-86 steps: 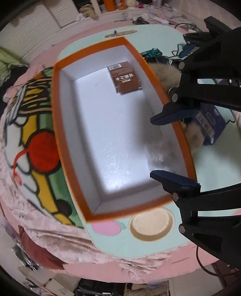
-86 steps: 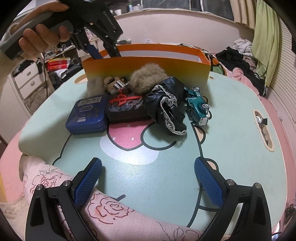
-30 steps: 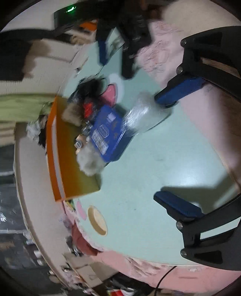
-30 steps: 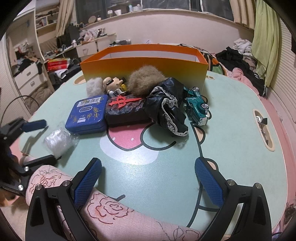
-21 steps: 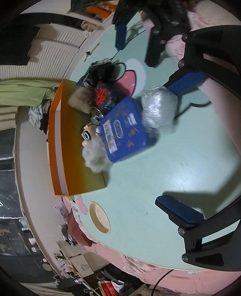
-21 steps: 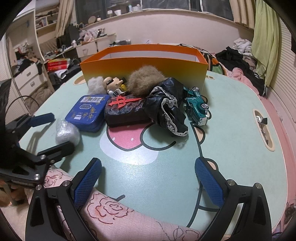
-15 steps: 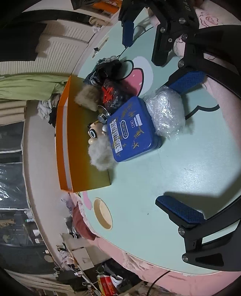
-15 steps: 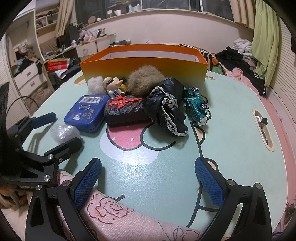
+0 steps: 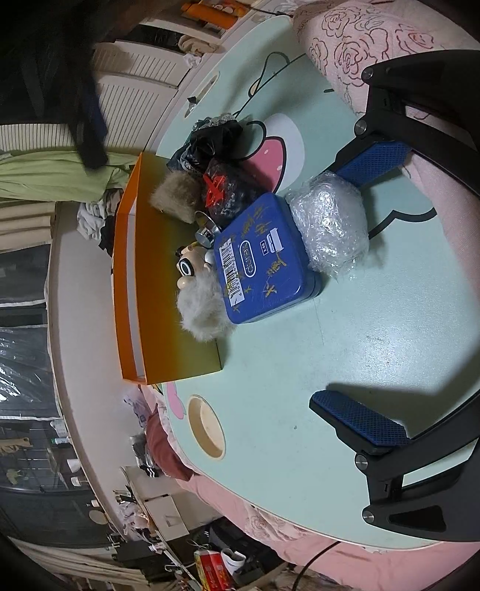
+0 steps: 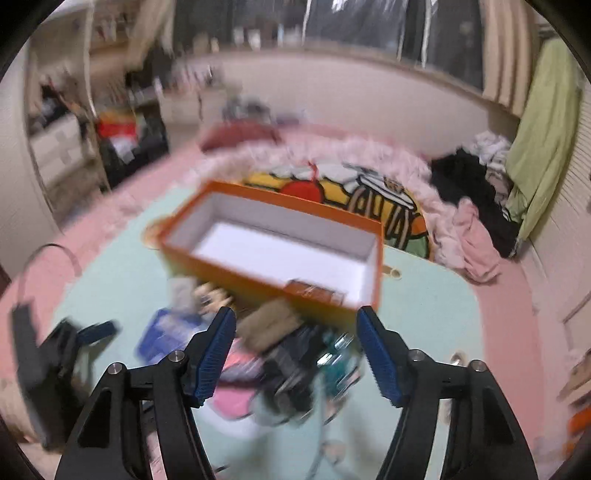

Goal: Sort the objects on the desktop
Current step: 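Grasp the brown printed box in the orange box with right gripper, place on table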

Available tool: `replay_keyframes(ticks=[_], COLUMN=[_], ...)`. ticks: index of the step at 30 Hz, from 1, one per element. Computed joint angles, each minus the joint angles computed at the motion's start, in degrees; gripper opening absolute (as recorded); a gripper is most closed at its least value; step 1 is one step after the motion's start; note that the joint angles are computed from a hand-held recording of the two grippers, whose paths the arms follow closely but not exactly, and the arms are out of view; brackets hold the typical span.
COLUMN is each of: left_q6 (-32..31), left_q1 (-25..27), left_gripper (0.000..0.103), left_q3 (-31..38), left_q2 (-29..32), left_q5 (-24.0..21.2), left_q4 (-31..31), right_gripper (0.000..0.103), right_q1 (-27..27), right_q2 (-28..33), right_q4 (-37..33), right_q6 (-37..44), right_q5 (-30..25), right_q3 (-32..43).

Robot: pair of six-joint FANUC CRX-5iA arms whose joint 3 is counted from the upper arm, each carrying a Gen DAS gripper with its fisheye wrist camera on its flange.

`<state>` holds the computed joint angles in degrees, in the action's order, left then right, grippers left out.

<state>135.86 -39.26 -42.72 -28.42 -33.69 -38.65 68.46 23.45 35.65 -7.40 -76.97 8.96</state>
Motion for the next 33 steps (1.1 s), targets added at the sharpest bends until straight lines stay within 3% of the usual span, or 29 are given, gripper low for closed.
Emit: replay_keyframes(ticks=[3, 6, 12, 14, 15, 21, 25, 30, 33], left_q6=[-0.2, 0.2, -1.9, -1.8, -2.4, -4.6, -5.4, -6.1, -6.4], left_q1=[-0.1, -0.6, 0.6, 0.4, 0.8, 2.1, 2.6, 2.8, 3.0], left_gripper=[0.102, 0.102, 0.102, 0.102, 0.102, 0.102, 0.102, 0.102, 0.102], left_q3=[-0.1, 0.1, -0.5, -0.5, -0.6, -1.2, -1.4, -1.6, -1.7], left_q2=[-0.2, 0.0, -0.5, -0.5, -0.5, -1.0, -1.1, -1.3, -1.3], left_q5=[0.2, 0.2, 1.4, 1.3, 1.7, 2.9, 3.3, 3.5, 3.7], left_q4=[0.0, -0.4, 1.0, 0.7, 1.0, 2.6, 3.2, 3.6, 3.8], right_gripper=[0.057, 0.056, 0.056, 0.056, 0.055, 0.054, 0.051, 0.051, 0.051], right_q1=[-8.7, -13.8, -19.4, -20.5, -20.5, -20.8, -20.9, -19.4, -15.2], right_q2=[1.3, 3.2, 9.3, 12.9, 14.5, 14.5, 11.0, 5.6, 2.0], right_q4=[-15.5, -23.2, -33.5, -35.8, -35.5, -33.6, -31.0, -21.8, -12.4], right_q6=[11.4, 15.1, 21.9, 23.5, 23.7, 24.1, 22.0, 15.9, 9.9], right_q5=[1.0, -1.2, -5.9, -9.8, -11.8, -8.2, 0.6, 8.7, 9.7], right_q3=[6.6, 10.7, 19.4, 23.7, 25.7, 25.5, 20.5, 14.7, 8.9])
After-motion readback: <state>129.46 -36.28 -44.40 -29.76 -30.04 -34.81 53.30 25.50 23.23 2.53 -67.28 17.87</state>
